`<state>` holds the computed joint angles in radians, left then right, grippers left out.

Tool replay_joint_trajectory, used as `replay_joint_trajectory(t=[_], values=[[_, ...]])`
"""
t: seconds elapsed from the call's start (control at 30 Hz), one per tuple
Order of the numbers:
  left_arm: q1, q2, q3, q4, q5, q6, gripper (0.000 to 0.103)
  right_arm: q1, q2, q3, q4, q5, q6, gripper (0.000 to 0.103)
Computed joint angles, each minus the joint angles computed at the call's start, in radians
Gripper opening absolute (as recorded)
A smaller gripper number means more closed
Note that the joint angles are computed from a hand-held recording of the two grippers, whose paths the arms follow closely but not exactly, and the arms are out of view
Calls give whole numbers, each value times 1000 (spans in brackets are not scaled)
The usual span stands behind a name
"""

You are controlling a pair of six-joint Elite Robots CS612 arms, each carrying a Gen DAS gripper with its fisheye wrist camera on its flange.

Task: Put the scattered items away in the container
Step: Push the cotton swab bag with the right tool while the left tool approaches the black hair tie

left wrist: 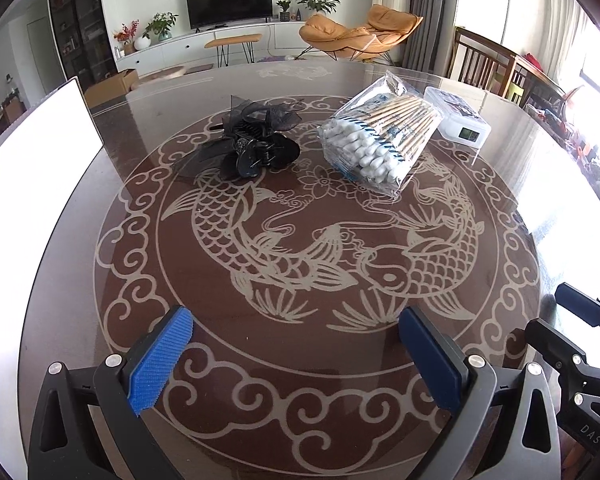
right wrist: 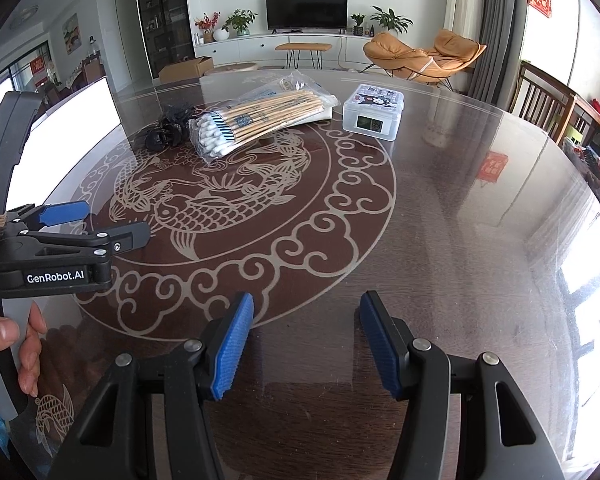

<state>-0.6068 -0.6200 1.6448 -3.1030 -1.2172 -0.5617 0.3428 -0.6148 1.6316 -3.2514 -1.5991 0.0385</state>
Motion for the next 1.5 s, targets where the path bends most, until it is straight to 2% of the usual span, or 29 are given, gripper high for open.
replay_joint_trajectory(t=[0.23, 0.33, 0.37, 0.43, 0.5, 0.57, 0.6, 0.7, 0.8, 0.87, 1.0, 1.07, 1.1, 1.17, 1.23, 1.4, 1.5], values=[[2, -2, 4, -1, 1, 1, 103, -11, 0, 6, -17, 45, 21, 57], [2, -2, 4, -2, 1, 0, 103, -32, 8, -18, -16, 124, 39, 57], [2, -3, 7, -4, 1, 0, 103, -36, 13, -44, -10, 128, 48, 57], [3, -5, 10, -5, 1, 0, 103, -33, 28, -122, 21, 106, 54, 57], [3, -5, 11, -6, 1, 0, 103, -31, 54, -228, 69, 132, 51, 57], [3, -5, 11, -6, 0, 0, 103, -27, 94, -362, 178, 174, 53, 57], [3, -5, 10, -6, 0, 0, 103, -20, 120, -432, 235, 173, 50, 57], [3, -5, 11, -7, 0, 0, 103, 7, 200, -612, 393, 110, -16, 57], [3, -5, 12, -13, -3, -2, 103, 30, 250, -704, 533, 22, -120, 57], [5, -5, 14, -22, -8, -4, 103, 30, 236, -660, 516, 15, -163, 57], [5, -4, 11, -26, -11, -9, 103, 6, 140, -451, 439, 95, -214, 57], [5, -3, 9, -28, -13, -12, 103, -8, 87, -334, 350, 126, -230, 57], [4, -3, 9, -27, -13, -12, 103, -15, 62, -275, 265, 144, -232, 57], [2, -3, 9, -19, -6, -12, 103, -34, 18, -165, 84, 198, -201, 57], [-1, -3, 4, -5, 1, -13, 103, -51, -16, -80, -23, 218, -136, 57], [3, -3, 3, 2, 0, -5, 103, -69, -46, 45, -90, 163, 14, 57], [18, 4, -26, 24, -41, 53, 103, -71, -44, 67, -60, 152, 28, 57]])
